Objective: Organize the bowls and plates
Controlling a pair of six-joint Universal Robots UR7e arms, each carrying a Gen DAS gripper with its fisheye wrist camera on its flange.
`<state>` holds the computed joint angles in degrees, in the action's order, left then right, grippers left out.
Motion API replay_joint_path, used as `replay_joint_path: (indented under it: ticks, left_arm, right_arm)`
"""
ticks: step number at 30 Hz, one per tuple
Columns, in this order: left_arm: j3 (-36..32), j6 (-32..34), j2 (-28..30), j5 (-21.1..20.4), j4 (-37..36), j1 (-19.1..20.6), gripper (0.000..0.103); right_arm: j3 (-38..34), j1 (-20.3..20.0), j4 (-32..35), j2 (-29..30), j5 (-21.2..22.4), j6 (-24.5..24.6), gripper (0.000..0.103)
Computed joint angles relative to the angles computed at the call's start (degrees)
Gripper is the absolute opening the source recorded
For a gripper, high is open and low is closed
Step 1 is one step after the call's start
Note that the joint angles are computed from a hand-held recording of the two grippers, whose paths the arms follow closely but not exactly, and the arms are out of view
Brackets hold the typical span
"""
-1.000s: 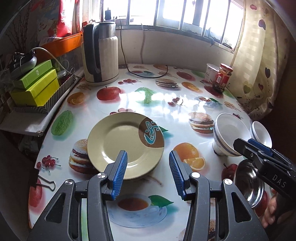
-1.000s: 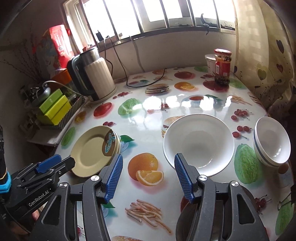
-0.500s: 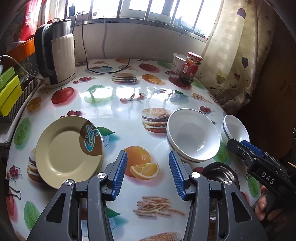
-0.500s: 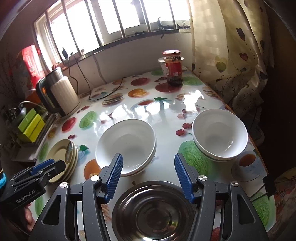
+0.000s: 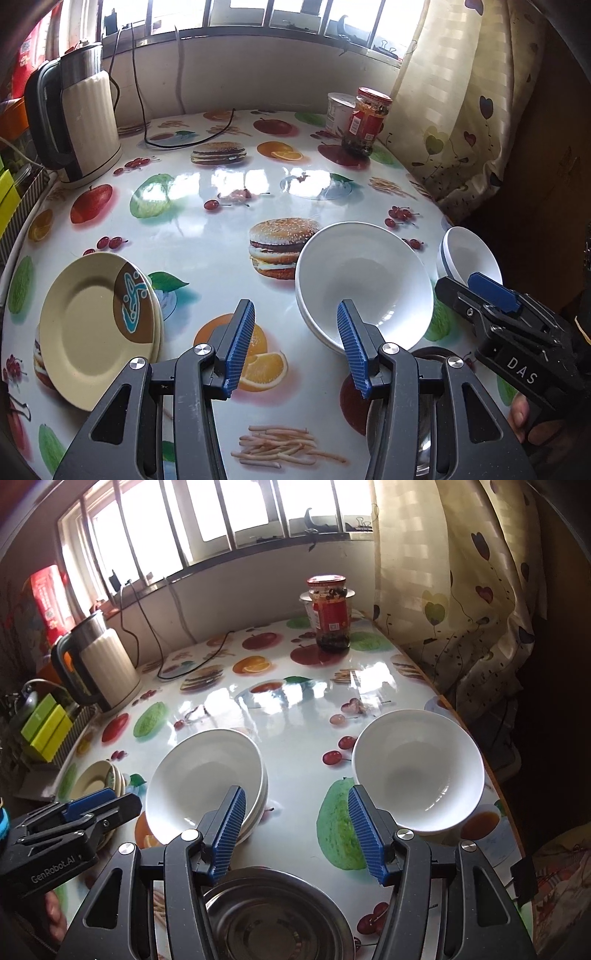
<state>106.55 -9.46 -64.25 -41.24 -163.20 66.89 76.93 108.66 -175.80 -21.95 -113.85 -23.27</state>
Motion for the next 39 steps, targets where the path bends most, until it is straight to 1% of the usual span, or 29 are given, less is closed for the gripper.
replay_joint_path:
  ticks: [6, 10, 15, 17, 20, 22, 24, 26, 27, 28, 33, 39]
  left_arm:
    - [-1.52, -0.93, 1.22, -1.4, 1.02, 1.13, 0.048]
    - [-2.41, -0.5, 1.84, -2.82, 0.36, 1.74, 0.048]
    - [-3.23, -0.32, 2.4, -3.07, 0.28, 2.17, 0.048]
    - [-3.31, -0.36, 2.38, -3.54, 0.26, 2.4, 0.048]
    - [-3.53, -0.84, 2.4, -3.75, 0.75, 2.63, 0.035]
    - [-3.59, -0.43, 2.53, -3.45, 0.49, 2.62, 0.033]
    - [-3.79, -0.64, 2.54, -3.84, 1.15, 2.81, 0.026]
    - [-3.82, -0.85, 2.57, -4.03, 1.39, 2.94, 0.023]
    - [-3.77, -0.79, 2.58, -4.04, 1.43, 2.96, 0.021]
    - [-3.69, -0.78, 2.55, -4.17, 1.25, 2.98, 0.021]
    - [-3.76, -0.59, 2.6, -4.32, 1.19, 3.01, 0.019]
    - [-3.75, -0.02, 2.78, -4.28, 0.89, 2.85, 0.015]
  right_arm:
    - [-2.99, -0.41, 3.31, 1.72, 0.74, -1.59, 0.057]
    - [-4.63, -0.64, 5.43, 2.62, 1.32, -1.76, 0.047]
    - [-6.59, -0.68, 7.54, 3.77, 1.56, -1.77, 0.041]
    - [-7.01, -0.65, 7.69, 4.08, 1.65, -1.6, 0.04]
    - [-7.82, -0.58, 8.19, 4.65, 1.54, -1.66, 0.039]
    - [-8.2, -0.5, 8.3, 4.95, 1.26, -1.87, 0.036]
    - [-8.35, -0.45, 8.25, 5.08, 1.21, -1.95, 0.033]
    - [-8.66, -0.46, 8.42, 5.28, 1.22, -1.94, 0.031]
    - [-8.69, -0.46, 8.51, 5.28, 1.21, -1.93, 0.029]
    - [-8.79, -0.46, 8.64, 5.34, 1.26, -1.89, 0.024]
    - [-8.89, -0.32, 9.02, 5.44, 1.67, -2.35, 0.016]
    - [-8.62, -0.29, 8.58, 5.38, 1.85, -2.77, 0.013]
